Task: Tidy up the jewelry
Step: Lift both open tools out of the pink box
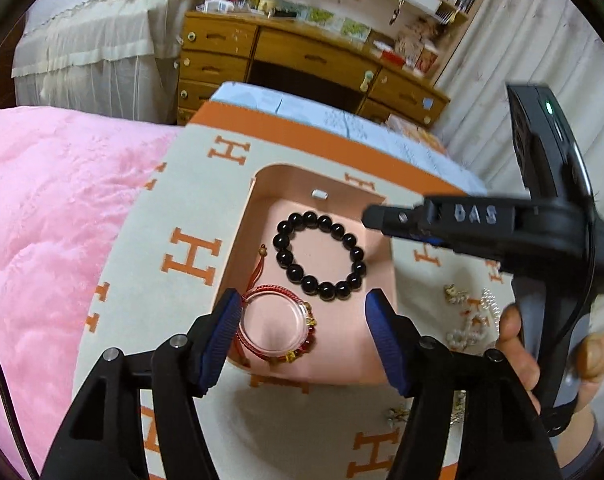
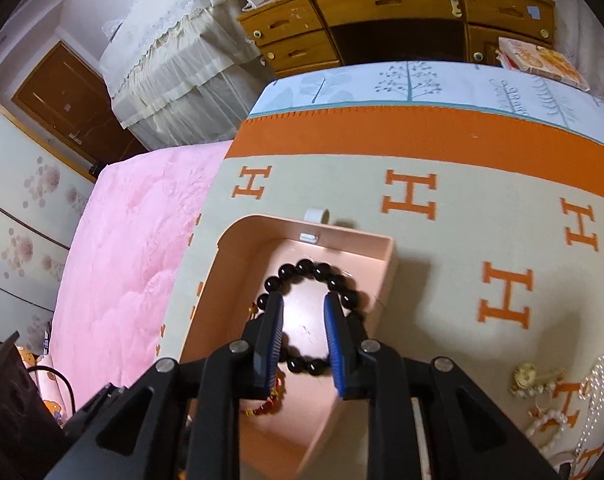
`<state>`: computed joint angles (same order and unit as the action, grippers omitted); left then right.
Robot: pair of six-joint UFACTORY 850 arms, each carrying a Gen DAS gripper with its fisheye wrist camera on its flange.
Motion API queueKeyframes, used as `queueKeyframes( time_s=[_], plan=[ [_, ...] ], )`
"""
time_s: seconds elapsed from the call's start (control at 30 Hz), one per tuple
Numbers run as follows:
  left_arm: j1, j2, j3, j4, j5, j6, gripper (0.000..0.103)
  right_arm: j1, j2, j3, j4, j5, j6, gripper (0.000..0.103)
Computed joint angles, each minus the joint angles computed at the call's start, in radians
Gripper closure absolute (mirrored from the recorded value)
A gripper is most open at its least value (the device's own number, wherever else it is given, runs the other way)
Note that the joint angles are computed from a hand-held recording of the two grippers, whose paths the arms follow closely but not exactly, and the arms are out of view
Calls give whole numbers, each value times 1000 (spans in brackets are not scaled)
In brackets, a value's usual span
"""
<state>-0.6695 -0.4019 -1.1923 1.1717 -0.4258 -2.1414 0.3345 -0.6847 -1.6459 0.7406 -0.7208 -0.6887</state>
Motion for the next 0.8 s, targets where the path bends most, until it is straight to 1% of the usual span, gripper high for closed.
queueKeyframes(
  time_s=[0.03,0.1,0.2,0.23,0.27,0.37,0.43,0.47,0.5,0.53,0.57,0.6,0.63,0.67,0.8],
  plan=[
    [-11,6,6,42,-14,-40,40,-7,21,30,22,16,-28,82],
    [-28,10,5,78,-36,-61,39,-21,67,93,53,45,-73,82],
    [-58,10,-10,67,-96,-26,39,-53,152,209,151,100,-192,82],
    [-66,12,-11,72,-107,-26,39,-61,168,231,179,111,-222,82],
    [-74,16,-13,70,-105,-21,39,-78,200,274,241,124,-282,82],
    [-89,26,-17,47,-96,-13,39,-122,264,359,356,129,-398,82],
    [-105,21,-33,-1,-127,31,39,-150,298,399,394,117,-453,82],
    [-115,15,-46,-30,-149,67,39,-160,317,421,392,124,-466,81],
    [-123,9,-56,-47,-167,90,39,-170,328,431,377,124,-461,78],
    [-133,1,-69,-66,-188,117,38,-179,339,438,349,124,-437,71],
    [-144,-6,-79,-75,-205,135,35,-187,352,450,319,132,-411,55],
    [-153,-11,-85,-78,-217,143,33,-199,368,469,331,139,-424,48],
    [-162,-17,-93,-82,-230,150,30,-214,388,495,385,146,-477,48],
    [-173,-25,-103,-87,-242,160,30,-231,413,527,458,156,-547,48],
    [-191,-44,-120,-118,-234,199,30,-274,477,611,615,191,-723,48]
  ],
)
